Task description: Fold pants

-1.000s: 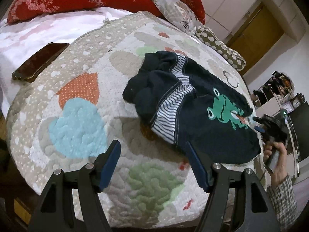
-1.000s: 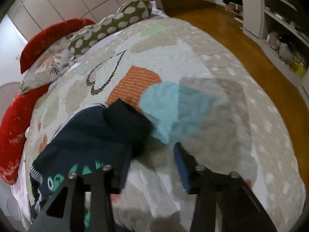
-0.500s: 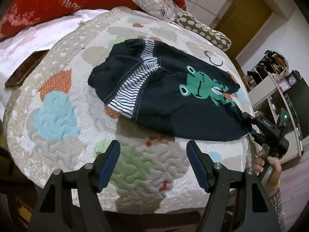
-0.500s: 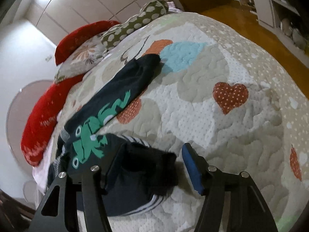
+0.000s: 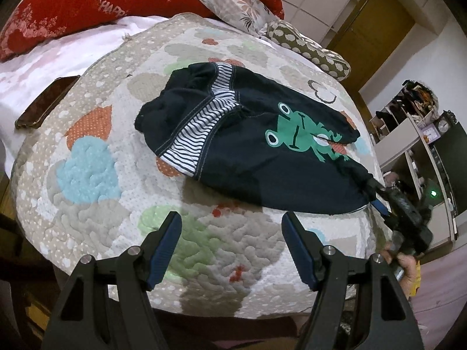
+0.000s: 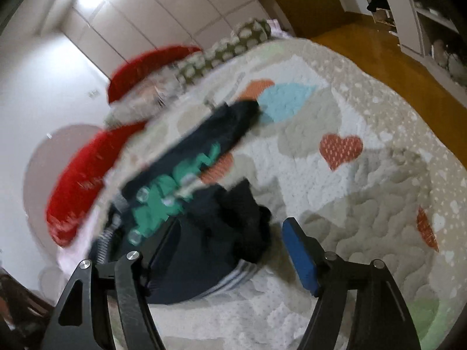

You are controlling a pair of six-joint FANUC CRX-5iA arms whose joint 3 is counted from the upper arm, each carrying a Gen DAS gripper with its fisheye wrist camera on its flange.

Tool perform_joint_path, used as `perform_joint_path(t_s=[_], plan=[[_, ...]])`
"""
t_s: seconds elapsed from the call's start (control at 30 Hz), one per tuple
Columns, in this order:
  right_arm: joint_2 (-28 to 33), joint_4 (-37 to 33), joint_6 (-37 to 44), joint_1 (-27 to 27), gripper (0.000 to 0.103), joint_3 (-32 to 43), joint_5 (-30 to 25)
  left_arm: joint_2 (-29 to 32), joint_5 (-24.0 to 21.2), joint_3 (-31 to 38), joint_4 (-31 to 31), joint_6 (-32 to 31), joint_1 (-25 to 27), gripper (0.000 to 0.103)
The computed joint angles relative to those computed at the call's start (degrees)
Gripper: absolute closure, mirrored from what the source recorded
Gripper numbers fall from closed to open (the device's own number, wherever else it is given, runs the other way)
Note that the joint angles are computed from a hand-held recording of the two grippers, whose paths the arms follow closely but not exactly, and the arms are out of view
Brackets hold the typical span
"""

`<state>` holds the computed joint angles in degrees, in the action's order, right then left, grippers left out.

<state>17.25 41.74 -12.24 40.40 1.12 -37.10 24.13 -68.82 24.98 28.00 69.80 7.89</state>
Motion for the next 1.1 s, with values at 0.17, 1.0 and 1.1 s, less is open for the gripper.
perform_joint_path(t_s=[0.17, 1.0, 1.1], plan=[[5.2, -5.1, 8.9, 0.1, 0.06, 7.6, -7.3, -0.1, -0.1, 0.5, -1.8, 0.2, -0.8, 0.033], [0.3, 4.0, -5.4, 0.5, 0.043, 2.8, -16.6, 3.2, -1.8, 3.1, -3.6, 2.7, -0.6, 0.033], [0.1, 6.2, -2.2, 1.0, 0.043, 3.6, -16.0, 4.7, -2.6, 4.6, -3.7, 3.2, -1.0, 0.033]])
